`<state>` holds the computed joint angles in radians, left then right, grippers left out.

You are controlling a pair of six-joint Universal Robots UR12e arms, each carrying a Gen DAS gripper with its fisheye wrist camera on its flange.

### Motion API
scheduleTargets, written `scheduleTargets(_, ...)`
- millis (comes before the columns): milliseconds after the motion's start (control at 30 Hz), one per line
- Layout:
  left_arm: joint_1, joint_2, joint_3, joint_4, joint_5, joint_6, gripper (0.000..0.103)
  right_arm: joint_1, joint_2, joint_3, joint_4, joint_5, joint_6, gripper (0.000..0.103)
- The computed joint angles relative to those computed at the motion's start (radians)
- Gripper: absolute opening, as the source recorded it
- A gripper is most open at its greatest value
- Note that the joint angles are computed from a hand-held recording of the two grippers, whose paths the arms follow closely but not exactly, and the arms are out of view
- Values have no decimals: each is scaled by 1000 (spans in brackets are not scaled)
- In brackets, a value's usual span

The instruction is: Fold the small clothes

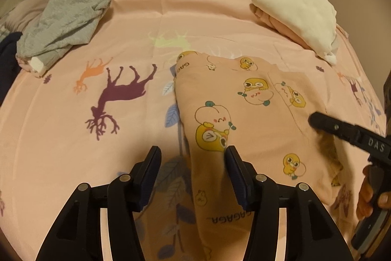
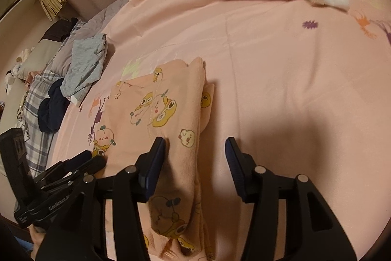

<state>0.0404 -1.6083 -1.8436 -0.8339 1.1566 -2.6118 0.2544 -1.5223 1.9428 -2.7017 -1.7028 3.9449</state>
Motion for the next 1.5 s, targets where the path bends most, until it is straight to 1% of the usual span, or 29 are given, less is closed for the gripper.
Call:
scheduleTargets(100,6,10,-10,19,3,13,53,20,5,-20,21,-101,-16,52)
scheduleTargets(167,11,18,-18,29,-1,25,53,22,7,-24,4,-118,-26,51)
scheduleTargets(233,15,25,-23,25,-10,36,53,21,10,-27,-18,-113,-46,49)
scheduleTargets(300,22,32,-27,9,-28,52,53,19,18,-31,-43,-91,-79,43)
scheduleTargets(333,24,37,-30,-2,-41,66,53,18,22,-35,-49,-74,-91,38)
scheduleTargets(367,24,40,-32,-8,-46,77,50,16,27,-38,-50,-55,-101,33)
scheduleTargets(433,20,46,-39,-22,-50,109,42,16,39,-52,-23,-45,-122,30)
scheduleTargets(500,12,47,-44,-38,-42,137,37,13,50,-67,28,-37,-124,26)
scheduleTargets(567,4,48,-53,-28,-29,148,37,3,53,-70,63,-19,-111,24)
scheduleTargets(633,2,50,-60,-17,-25,151,37,-7,52,-62,62,-4,-99,24)
scheduleTargets(700,2,50,-62,-16,-24,152,37,-9,50,-62,74,-22,-86,24)
scheduleTargets(767,5,51,-61,-22,-27,150,37,-13,46,-60,84,-25,-60,25)
scheduleTargets(833,9,52,-58,-28,-36,140,37,-13,34,-47,59,-19,-43,25)
scheduleTargets(933,14,50,-54,-17,-52,104,37,18,23,-46,34,-70,-93,27)
scheduleTargets(1033,14,40,-37,-19,-68,60,37,45,9,-31,-29,-80,-153,27)
scheduleTargets(1167,-1,17,-22,22,-63,16,37,66,-2,-11,-80,-38,-211,27)
scheduleTargets(1233,-11,4,-16,41,-50,-2,37,73,0,-7,-69,-17,-236,27)
scheduleTargets(1333,-28,-14,-9,50,-5,-10,37,82,10,-10,-16,-23,-256,27)
scheduleTargets(1400,-30,-23,-3,33,4,-5,37,83,13,-8,5,-28,-255,27)
scheduleTargets(1500,-27,-23,-4,31,0,-1,37,82,9,-1,4,-29,-258,26)
